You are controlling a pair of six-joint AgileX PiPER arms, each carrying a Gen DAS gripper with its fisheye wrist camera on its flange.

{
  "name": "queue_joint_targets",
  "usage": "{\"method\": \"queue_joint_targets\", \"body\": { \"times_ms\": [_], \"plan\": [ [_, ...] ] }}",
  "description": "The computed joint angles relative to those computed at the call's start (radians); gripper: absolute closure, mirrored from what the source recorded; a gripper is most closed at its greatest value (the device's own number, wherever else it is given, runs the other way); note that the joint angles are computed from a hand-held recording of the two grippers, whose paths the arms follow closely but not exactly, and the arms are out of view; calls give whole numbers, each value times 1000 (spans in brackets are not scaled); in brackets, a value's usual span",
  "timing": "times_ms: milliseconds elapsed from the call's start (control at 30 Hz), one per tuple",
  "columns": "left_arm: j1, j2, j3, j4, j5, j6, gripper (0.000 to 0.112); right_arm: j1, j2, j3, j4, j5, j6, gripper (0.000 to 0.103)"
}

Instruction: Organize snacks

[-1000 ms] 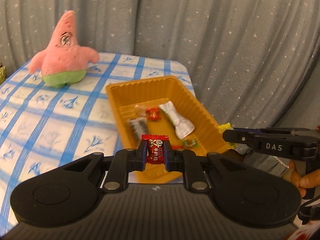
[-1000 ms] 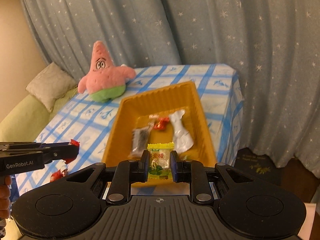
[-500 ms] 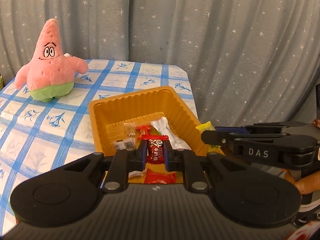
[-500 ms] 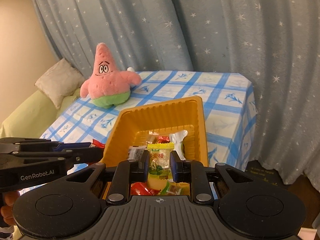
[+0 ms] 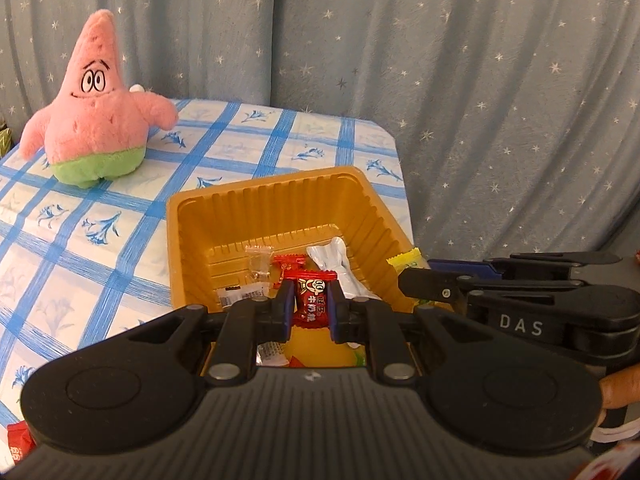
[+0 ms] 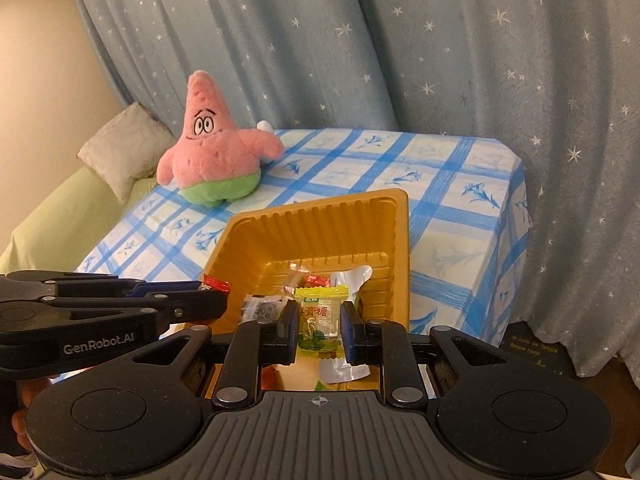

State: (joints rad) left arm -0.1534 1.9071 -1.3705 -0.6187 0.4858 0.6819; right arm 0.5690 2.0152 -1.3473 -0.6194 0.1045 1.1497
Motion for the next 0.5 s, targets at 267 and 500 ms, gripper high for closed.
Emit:
{"method": "queue_joint_targets", "body": {
  "times_ms": [267, 500],
  "plan": [
    [-29, 76, -67, 88, 8, -107, 97, -30, 32, -29, 382, -13, -391, 81],
    [-43, 130, -125, 138, 23, -162, 97, -49, 51, -50, 598, -10, -611, 81]
  ]
}}
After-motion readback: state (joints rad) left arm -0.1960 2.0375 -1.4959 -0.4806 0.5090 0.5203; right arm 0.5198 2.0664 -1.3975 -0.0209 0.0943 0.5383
